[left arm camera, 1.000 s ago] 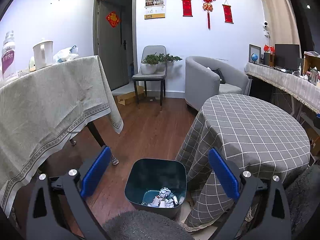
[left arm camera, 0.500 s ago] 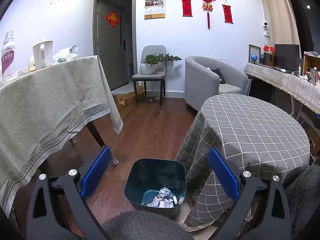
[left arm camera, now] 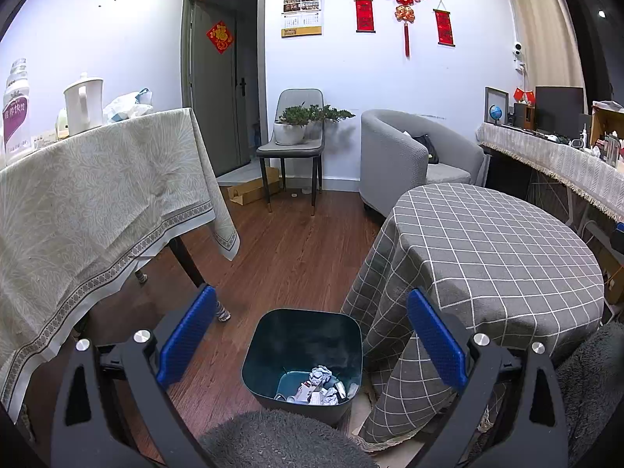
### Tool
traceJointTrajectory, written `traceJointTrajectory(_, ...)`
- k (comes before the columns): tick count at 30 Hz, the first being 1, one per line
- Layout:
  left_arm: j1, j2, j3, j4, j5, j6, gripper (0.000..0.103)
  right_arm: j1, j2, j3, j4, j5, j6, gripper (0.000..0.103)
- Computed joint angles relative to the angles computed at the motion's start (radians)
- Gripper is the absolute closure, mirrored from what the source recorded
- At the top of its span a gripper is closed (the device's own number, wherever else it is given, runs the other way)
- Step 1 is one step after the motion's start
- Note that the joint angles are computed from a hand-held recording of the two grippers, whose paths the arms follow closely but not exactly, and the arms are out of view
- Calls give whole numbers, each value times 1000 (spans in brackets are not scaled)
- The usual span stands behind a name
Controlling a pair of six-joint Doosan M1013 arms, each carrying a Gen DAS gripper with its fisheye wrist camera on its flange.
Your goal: Collect trash
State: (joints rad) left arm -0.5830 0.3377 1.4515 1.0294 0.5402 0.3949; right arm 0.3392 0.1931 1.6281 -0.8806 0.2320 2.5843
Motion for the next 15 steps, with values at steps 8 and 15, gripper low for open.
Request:
traceJointTrajectory(8, -1, 0, 0, 2, 0, -2, 3, 0, 0, -1, 4, 1, -7, 3)
traceJointTrajectory(15, -1, 0, 0, 1, 1, -2, 3, -1, 0, -1, 11, 1, -13, 3)
